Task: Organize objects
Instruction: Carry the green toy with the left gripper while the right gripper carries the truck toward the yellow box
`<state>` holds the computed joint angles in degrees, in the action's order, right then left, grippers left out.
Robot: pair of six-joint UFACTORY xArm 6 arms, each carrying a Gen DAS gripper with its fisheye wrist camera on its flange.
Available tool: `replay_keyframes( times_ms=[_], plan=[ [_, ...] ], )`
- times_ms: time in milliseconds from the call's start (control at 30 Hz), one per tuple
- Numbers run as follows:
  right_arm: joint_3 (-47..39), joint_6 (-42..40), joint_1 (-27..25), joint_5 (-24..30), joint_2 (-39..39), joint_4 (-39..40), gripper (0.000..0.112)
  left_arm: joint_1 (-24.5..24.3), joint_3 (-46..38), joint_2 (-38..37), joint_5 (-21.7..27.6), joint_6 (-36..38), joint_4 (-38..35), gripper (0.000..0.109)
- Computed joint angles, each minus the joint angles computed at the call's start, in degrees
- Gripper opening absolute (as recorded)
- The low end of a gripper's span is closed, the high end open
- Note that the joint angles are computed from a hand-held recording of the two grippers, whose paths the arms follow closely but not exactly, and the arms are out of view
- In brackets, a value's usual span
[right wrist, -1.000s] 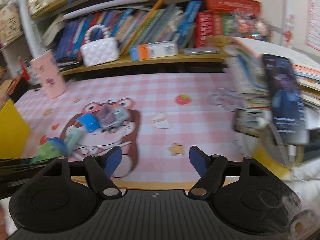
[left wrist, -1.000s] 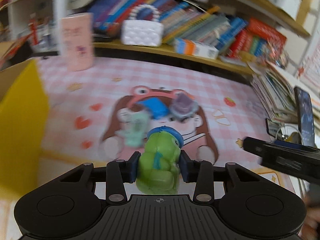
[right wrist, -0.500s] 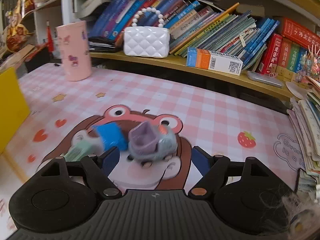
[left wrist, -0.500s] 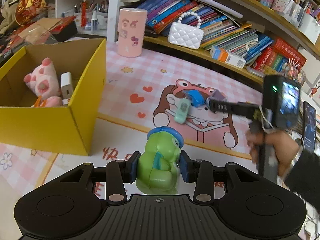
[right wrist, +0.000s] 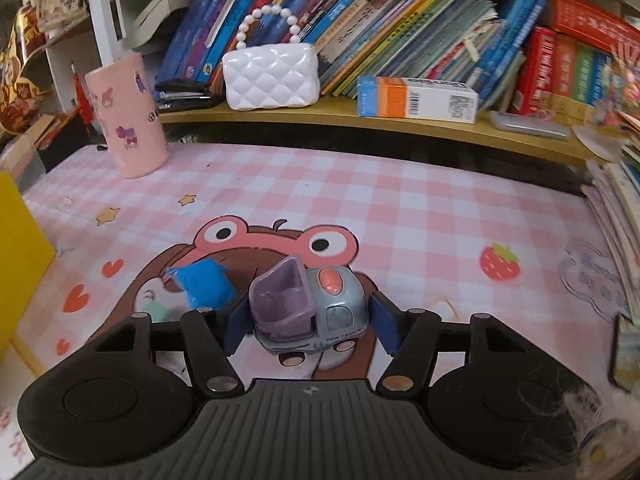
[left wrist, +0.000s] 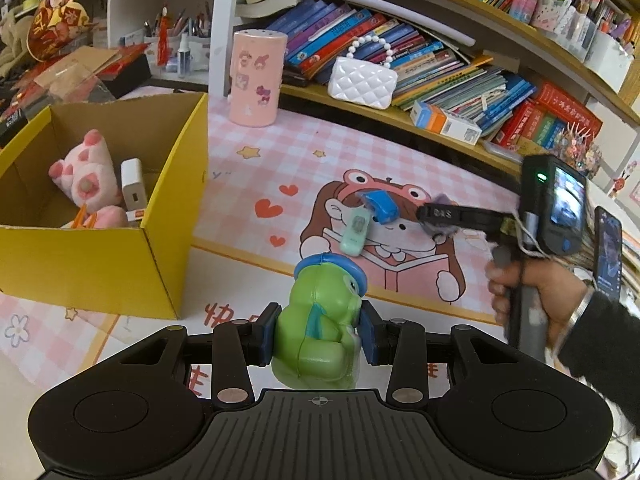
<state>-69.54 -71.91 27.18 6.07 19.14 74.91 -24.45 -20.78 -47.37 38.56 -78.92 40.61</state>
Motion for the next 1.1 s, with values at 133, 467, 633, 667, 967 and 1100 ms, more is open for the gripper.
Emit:
replay_keyframes(
  times_ms=[133,467,633,667,967,1100],
  plan=[
    [6.4,-2.9,0.4,-1.1,-6.4,3.9,0.06,0.8,1.4,-1.2,-1.6,-0.6,-0.5,0.039],
    [24.8,10.2,4.1,-3.2,-24.9,-5.1,0.06,-0.2,6.5,-9.8,0.9,0.6,-2.1,0.039],
    [34.7,34.3,5.7,-1.1,-34.4,-28.3,0.06,-1.8,11.2,-19.3,5.0,0.0,-2.9,0.039],
    [36.2,38.5,6.2,-0.9,-35.9,-32.4,0.06,-1.8,12.1,-21.3,5.6,0.5,-3.6,0.039],
    [45.4,73.7,12.9,1.2,-46.6,-64.1,0.06,-2.0,18.8,-43.6,17.1,14.5,-12.5,0.039],
    [45.9,88.3,16.5,3.1,-47.9,-76.7,0.06,-1.2,20.7,-57.9,27.7,22.1,-16.4,0.039]
  ],
)
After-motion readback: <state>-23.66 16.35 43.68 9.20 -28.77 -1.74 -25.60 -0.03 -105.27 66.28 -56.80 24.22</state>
